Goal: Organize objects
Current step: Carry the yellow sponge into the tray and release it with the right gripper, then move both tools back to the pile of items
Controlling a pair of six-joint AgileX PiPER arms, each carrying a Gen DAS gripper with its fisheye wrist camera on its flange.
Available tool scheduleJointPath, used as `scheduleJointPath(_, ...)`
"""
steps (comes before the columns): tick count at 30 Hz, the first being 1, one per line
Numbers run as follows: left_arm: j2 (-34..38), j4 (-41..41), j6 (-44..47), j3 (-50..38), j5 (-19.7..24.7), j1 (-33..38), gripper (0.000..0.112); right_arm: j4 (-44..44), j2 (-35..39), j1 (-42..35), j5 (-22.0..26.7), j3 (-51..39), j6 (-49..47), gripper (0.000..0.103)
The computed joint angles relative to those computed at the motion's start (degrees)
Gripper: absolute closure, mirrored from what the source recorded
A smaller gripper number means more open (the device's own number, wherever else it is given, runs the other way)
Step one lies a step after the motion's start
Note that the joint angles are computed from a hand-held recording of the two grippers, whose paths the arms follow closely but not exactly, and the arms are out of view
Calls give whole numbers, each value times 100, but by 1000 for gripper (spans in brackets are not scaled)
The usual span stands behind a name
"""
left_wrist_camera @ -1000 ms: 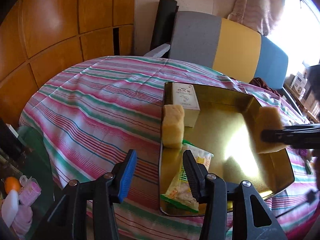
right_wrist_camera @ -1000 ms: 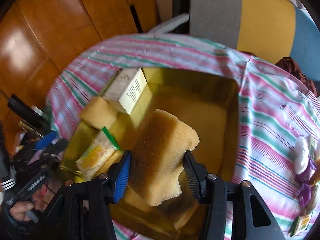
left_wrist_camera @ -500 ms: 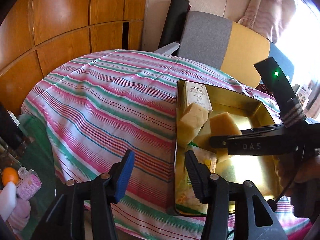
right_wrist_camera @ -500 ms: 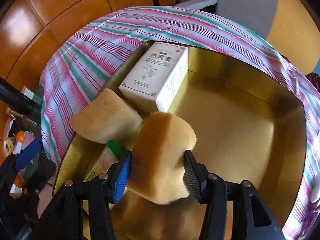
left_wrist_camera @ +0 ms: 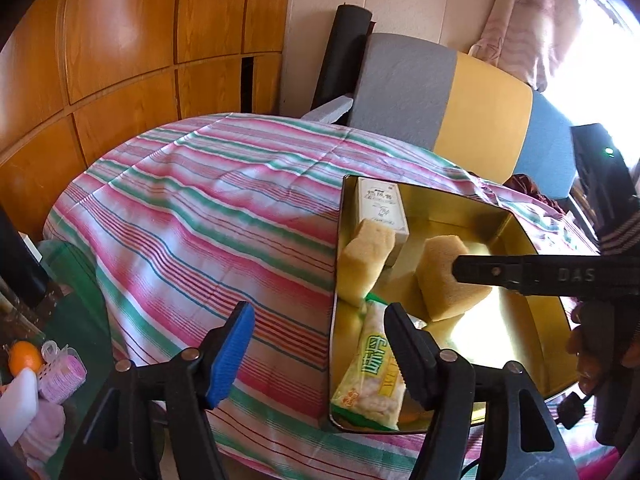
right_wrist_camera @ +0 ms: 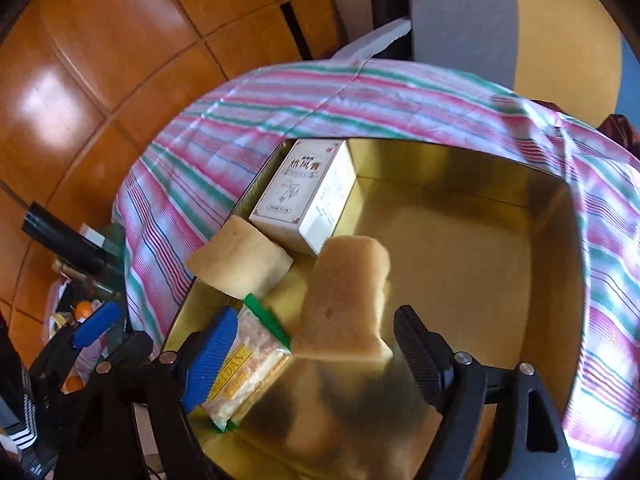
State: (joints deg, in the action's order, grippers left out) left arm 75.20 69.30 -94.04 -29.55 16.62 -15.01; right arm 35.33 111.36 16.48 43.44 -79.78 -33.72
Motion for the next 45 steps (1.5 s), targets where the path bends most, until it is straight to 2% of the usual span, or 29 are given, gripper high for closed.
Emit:
scheduleJointPath(8,-44,-133,80,-90,168,-368,43,256,-796,-514,-315,993,-423,21)
scheduleJointPath(16,130,-252,159,-338,402,-921,43,836,-1410,-1864,-199,1742,-1300,21)
scheduleJointPath(24,507,-618,715,-987,642,-1601,43,496,-1384,-3669,-9,1511,-1575,21)
scheduleJointPath(29,920,-1015,1318,-1693,762,-2086,43,148,-743,-4764,-60,736,-1311,21)
scheduleJointPath(33,1397,-1714,2215,-2562,753,-2453,43,291,-62,-5438,-102,112,-996,21)
scheduleJointPath(35,1693,-2131,2745,-3049,728,-2598,43,580,258,-5772,29,-87,-842,21)
scheduleJointPath(37,2097,-2853,3566,-3681,747,-2715,43,401,521,-5939,271,-413,-278,21)
scheduleJointPath(39,2605,-3856,4537,-4417,810,-2764,43,687,489,-6086,295,-411,-415,21)
scheduleJointPath(43,3704,-5616,6039,-5940,1295,-2811,43,868,359,-6229,201,-319,-439,21)
scheduleJointPath(45,4247,-6069,6365,-6701,1612,-2823,48,978,344,-6310,154,-306,-376,21)
